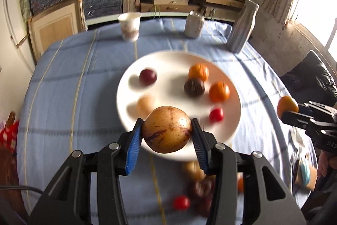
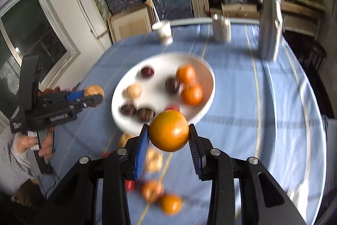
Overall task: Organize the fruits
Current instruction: 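Carry the pear and orange onto the plate and open both tools, then move both tools back to the pile, left tool toward a red cherry tomato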
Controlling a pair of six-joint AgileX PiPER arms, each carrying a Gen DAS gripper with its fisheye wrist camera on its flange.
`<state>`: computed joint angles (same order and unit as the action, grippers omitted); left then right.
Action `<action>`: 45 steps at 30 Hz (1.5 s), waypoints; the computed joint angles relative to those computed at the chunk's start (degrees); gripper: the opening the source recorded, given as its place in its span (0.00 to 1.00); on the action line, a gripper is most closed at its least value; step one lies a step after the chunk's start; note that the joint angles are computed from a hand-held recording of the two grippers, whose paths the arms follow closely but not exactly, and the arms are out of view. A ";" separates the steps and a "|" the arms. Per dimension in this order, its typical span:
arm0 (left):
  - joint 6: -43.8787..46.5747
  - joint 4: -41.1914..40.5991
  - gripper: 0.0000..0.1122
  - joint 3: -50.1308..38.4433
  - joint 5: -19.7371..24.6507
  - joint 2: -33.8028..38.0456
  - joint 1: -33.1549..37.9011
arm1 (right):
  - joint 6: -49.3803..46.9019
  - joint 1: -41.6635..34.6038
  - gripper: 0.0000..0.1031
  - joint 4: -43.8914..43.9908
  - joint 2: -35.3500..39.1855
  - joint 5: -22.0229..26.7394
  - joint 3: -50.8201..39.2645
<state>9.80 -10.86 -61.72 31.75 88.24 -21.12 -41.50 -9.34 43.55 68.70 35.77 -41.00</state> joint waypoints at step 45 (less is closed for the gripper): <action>-13.74 9.40 0.77 17.70 -2.52 -7.66 3.65 | -3.90 -5.66 0.79 6.01 -3.72 -2.35 6.16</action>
